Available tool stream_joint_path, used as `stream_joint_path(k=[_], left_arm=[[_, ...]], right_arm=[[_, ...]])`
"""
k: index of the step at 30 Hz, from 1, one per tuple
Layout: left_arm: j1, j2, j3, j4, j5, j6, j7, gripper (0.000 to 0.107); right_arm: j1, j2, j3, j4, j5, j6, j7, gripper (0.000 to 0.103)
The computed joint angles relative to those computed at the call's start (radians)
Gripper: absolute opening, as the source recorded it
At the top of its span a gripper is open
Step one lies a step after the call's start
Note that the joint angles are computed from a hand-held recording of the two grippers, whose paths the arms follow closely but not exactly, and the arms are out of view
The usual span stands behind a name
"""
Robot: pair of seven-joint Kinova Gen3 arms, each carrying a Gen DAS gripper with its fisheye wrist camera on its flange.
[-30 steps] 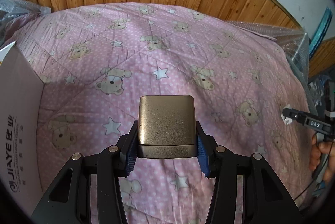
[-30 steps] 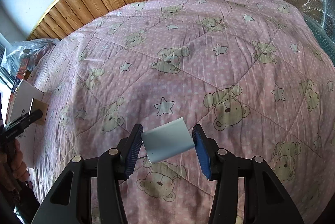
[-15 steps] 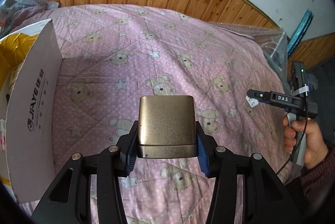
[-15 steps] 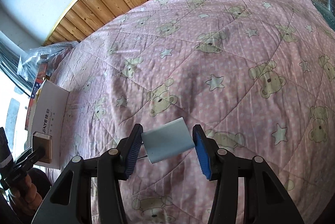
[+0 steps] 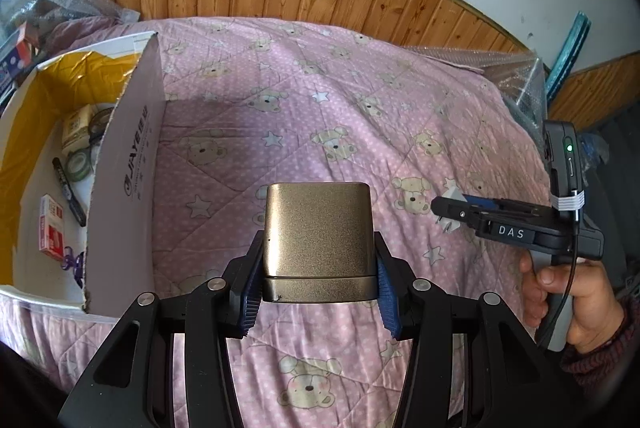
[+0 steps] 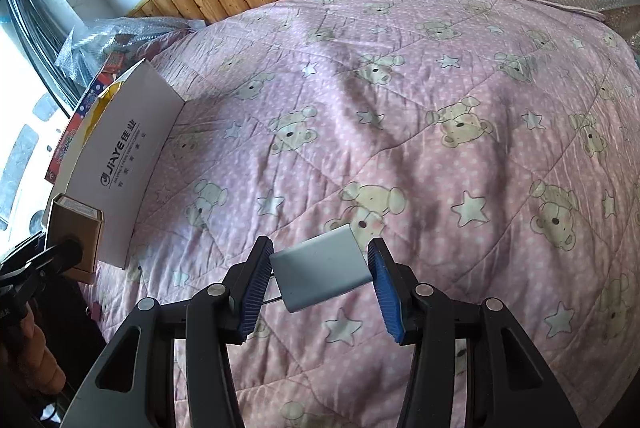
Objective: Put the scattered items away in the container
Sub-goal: 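Carry the gold cube and white plug with both tools over the box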
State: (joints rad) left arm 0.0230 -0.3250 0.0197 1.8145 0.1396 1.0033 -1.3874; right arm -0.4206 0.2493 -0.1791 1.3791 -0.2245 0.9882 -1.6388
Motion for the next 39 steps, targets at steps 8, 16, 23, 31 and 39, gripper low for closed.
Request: stream_joint_path(k=[8, 16, 23, 31, 39], left_arm=[[-0.003, -0.057, -0.053, 0.025, 0.036, 0.015, -0.044, 0.050], [-0.006, -0.094, -0.087, 0.031, 0.073, 0.023, -0.084, 0.050], [0.000, -0.124, -0.124, 0.034, 0.113, 0.032, -0.121, 0.050], [-0.001, -0.173, -0.184, 0.026, 0.151, 0.065, -0.162, 0.050], [-0.008, -0.207, -0.249, 0.011, 0.175, 0.090, -0.195, 0.050]], right_arm=[[-0.085, -0.059, -0.037, 0.062, 0.019, -0.050, -0.050, 0.050], [-0.153, -0.106, -0.064, 0.098, 0.040, -0.103, -0.110, 0.051], [-0.189, -0.119, -0.078, 0.099, 0.051, -0.128, -0.143, 0.051], [-0.235, -0.122, -0.094, 0.073, 0.084, -0.142, -0.179, 0.051], [-0.281, -0.112, -0.109, 0.001, 0.114, -0.136, -0.178, 0.051]])
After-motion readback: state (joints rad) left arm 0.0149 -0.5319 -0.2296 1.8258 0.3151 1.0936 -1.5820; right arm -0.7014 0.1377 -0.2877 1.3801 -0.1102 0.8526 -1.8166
